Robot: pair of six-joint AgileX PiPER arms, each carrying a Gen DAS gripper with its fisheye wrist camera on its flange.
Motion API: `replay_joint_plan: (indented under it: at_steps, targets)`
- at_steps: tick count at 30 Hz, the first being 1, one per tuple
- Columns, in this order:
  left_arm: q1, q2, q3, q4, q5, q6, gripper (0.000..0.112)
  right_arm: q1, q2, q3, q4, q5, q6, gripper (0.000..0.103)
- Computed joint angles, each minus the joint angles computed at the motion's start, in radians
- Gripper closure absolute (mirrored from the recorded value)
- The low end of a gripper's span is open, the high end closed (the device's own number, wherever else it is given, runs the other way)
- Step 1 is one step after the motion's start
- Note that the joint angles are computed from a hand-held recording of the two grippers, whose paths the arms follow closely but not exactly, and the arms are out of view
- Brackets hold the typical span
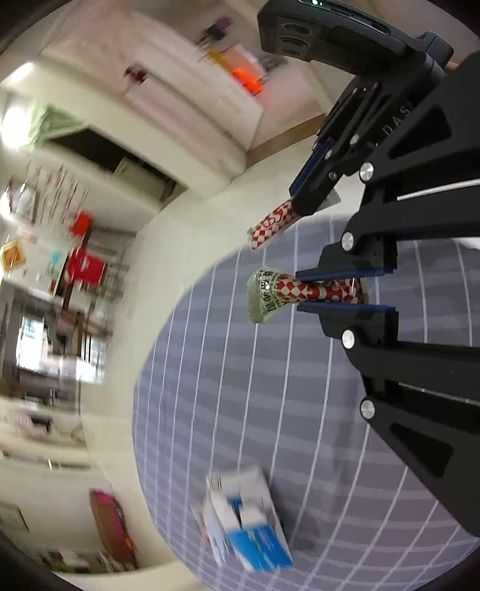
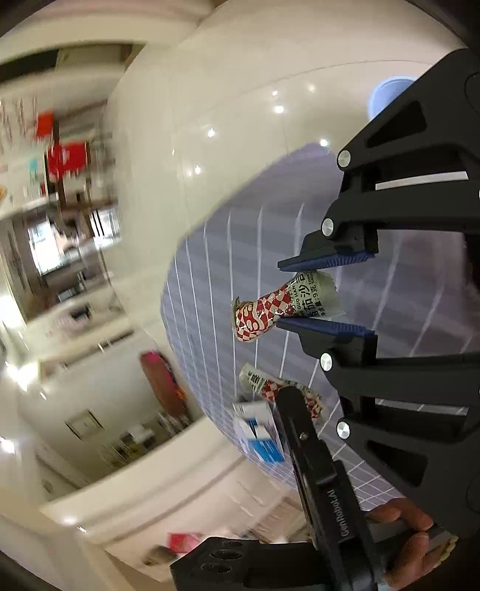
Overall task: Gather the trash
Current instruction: 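Drop both red-checked candy wrappers into the blue bucket with both tools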
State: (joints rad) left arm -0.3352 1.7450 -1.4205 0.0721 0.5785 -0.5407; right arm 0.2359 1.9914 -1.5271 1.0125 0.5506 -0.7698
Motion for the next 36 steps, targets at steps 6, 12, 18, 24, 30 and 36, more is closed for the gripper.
replay_joint_plan:
  at_steps: [6,12,18,24,30,36]
  targets:
    - [-0.149,0.161,-0.203,-0.028,0.051,0.067,0.102,-0.173,-0.168,0.310,0.234,-0.089,-0.234,0.078]
    - [-0.236,0.369,-0.455,-0.094,0.122,0.178,0.102,-0.310,-0.196,0.439,0.362,-0.109,-0.362,0.078]
    - [-0.264,0.593,-0.761,-0.133,0.259,0.225,0.102,-0.367,-0.142,0.458,0.473,-0.181,-0.448,0.039]
    - [-0.285,0.711,-0.919,-0.153,0.343,0.252,0.102,-0.411,-0.119,0.489,0.540,-0.155,-0.507,0.039]
    - [-0.296,0.809,-1.078,-0.162,0.431,0.270,0.102,-0.455,-0.144,0.546,0.628,-0.150,-0.587,0.039]
    - [-0.305,0.778,-1.008,-0.171,0.396,0.290,0.102,-0.464,-0.181,0.584,0.707,-0.174,-0.639,0.039]
